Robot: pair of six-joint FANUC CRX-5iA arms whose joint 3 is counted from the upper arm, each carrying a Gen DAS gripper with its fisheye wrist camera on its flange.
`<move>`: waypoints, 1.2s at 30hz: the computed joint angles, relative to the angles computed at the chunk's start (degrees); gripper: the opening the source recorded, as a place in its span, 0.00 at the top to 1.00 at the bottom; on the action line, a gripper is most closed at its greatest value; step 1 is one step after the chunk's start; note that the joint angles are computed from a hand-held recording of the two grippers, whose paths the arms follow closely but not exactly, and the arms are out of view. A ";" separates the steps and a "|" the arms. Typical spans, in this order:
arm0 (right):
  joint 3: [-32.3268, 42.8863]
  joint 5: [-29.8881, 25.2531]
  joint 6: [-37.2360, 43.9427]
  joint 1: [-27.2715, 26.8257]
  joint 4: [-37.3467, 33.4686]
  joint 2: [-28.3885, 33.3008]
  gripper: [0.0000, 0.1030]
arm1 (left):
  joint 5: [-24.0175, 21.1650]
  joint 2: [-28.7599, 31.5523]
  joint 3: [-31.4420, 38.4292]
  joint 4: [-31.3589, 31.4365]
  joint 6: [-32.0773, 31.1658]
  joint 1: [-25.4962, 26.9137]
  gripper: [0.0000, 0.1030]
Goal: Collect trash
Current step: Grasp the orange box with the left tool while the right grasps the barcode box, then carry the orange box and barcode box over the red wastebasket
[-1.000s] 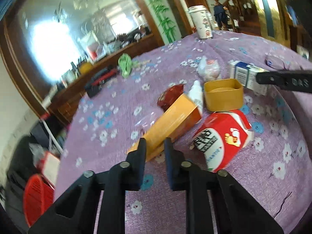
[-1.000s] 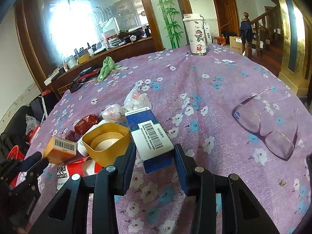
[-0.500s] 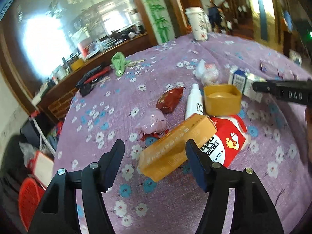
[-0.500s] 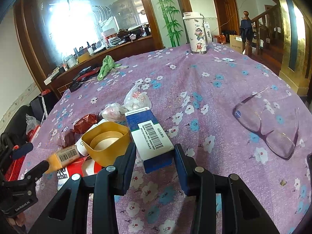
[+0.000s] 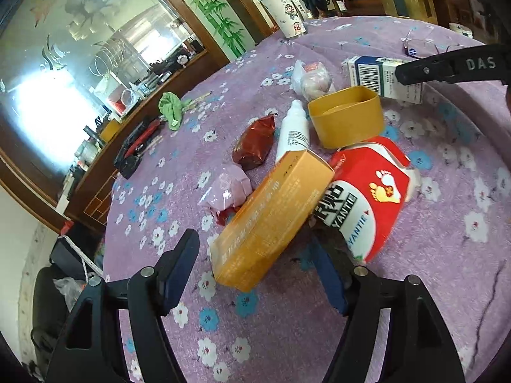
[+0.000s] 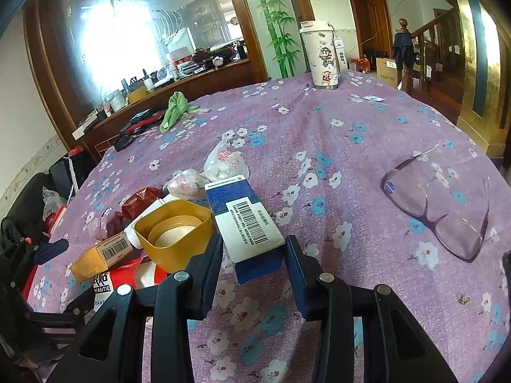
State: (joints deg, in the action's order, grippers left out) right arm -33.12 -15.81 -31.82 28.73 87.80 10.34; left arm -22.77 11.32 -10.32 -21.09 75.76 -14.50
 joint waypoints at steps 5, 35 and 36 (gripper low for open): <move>0.18 -0.17 0.65 0.18 -0.57 0.17 0.59 | 0.05 1.78 1.27 0.37 0.39 0.43 0.64; -2.59 -9.00 5.03 12.88 -4.57 -6.18 0.59 | 8.80 -14.22 -30.15 72.19 -45.10 8.45 0.79; -2.51 -9.15 5.78 14.05 -5.17 -6.15 0.59 | 9.21 -14.96 -31.22 74.89 -47.00 8.21 0.79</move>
State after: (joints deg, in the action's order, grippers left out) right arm -35.63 -24.96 -26.03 42.79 82.63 4.19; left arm -13.57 -3.64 -41.55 53.80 28.76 -6.29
